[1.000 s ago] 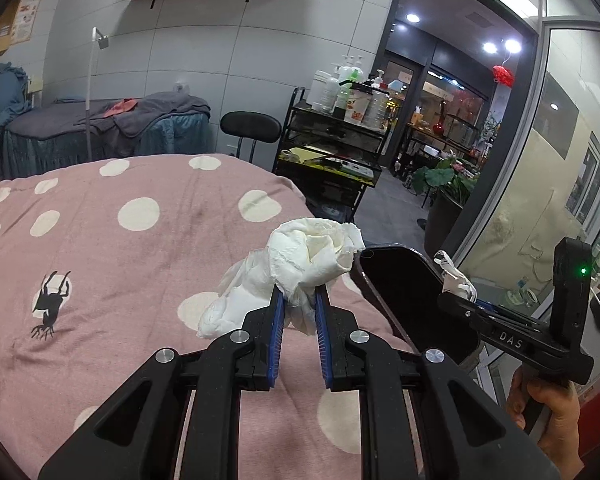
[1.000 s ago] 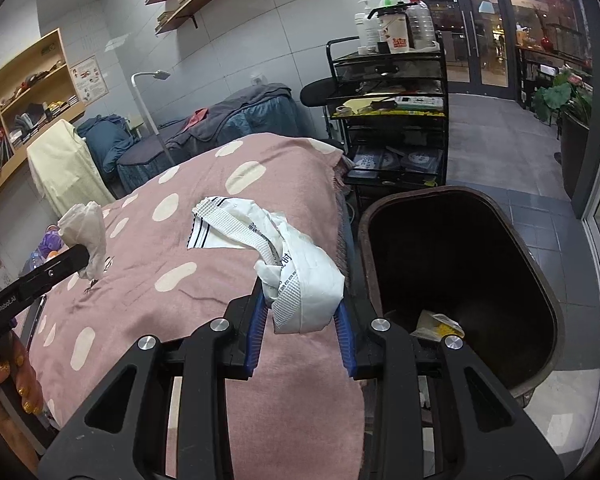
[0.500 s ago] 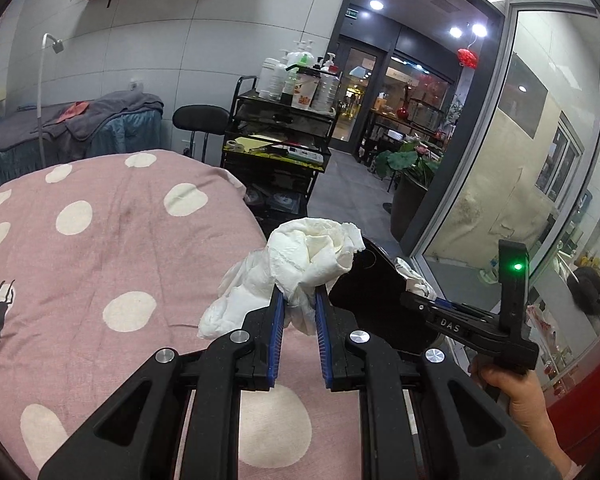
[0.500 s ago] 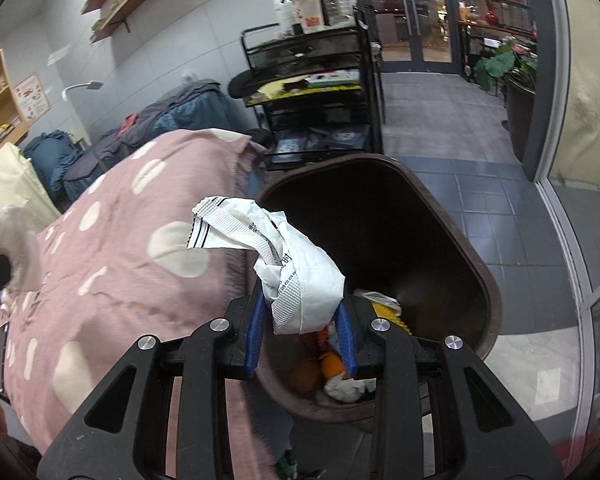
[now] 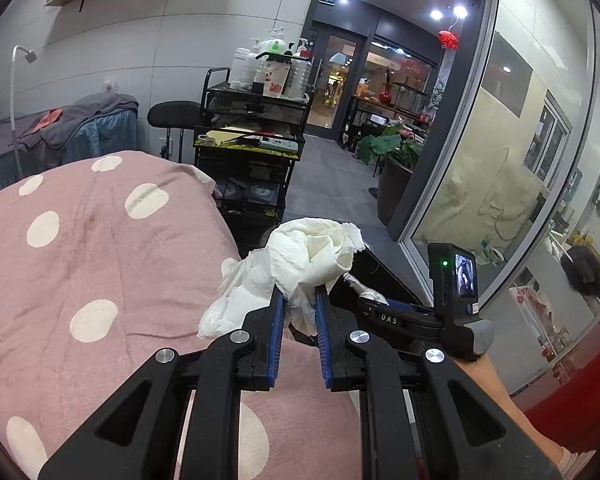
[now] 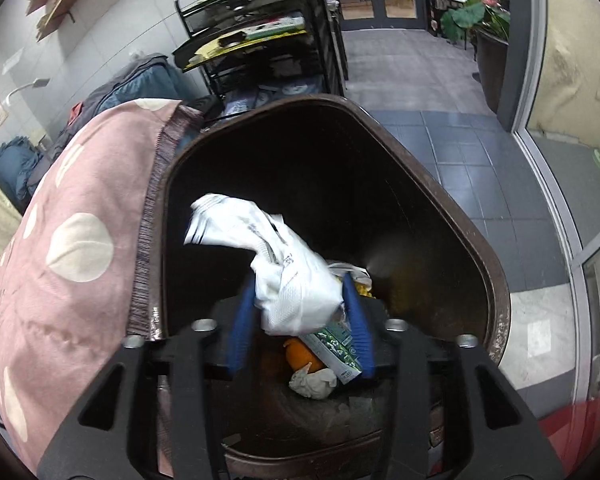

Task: Collect trash
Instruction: 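Open the right tool over the bin while the left tool releases the tissue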

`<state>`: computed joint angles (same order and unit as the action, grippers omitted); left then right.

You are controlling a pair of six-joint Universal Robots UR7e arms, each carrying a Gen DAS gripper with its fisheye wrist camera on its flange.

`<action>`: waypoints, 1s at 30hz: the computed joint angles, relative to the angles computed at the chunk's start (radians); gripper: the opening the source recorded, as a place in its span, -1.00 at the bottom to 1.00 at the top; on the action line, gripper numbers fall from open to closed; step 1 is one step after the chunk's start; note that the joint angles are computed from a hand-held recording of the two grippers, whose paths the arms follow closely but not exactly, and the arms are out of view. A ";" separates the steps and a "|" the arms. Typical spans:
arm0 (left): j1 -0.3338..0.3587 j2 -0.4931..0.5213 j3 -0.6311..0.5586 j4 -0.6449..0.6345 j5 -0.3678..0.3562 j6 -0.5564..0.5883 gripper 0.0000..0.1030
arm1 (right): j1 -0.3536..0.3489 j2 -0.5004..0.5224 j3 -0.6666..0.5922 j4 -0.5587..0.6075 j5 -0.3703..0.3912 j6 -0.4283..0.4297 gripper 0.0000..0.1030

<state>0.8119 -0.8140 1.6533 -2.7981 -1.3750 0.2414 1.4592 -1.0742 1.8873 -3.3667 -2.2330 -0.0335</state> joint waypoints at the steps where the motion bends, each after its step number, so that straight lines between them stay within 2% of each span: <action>1: -0.001 0.003 -0.003 0.004 -0.002 0.000 -0.70 | 0.000 0.003 0.001 -0.007 -0.003 -0.005 0.18; 4: -0.001 0.016 -0.015 0.024 -0.013 -0.004 -0.70 | 0.009 0.010 0.019 -0.060 -0.016 -0.032 0.25; 7: -0.004 0.031 -0.027 0.034 -0.019 -0.002 -0.70 | 0.026 0.013 0.051 -0.157 -0.041 -0.072 0.43; 14: -0.017 0.089 -0.101 0.107 -0.061 0.010 -0.70 | 0.062 -0.003 0.126 -0.322 -0.065 -0.129 0.48; 20: -0.037 0.157 -0.165 0.161 -0.048 0.043 -0.70 | 0.093 -0.008 0.158 -0.428 -0.114 -0.188 0.59; 30: -0.042 0.276 -0.306 0.339 -0.019 0.037 -0.70 | 0.113 -0.015 0.212 -0.453 -0.168 -0.189 0.59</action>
<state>0.7694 -0.5376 1.3478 -2.4589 -1.3944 0.2785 1.5722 -1.0896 2.0991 -3.8196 -2.4010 -0.2227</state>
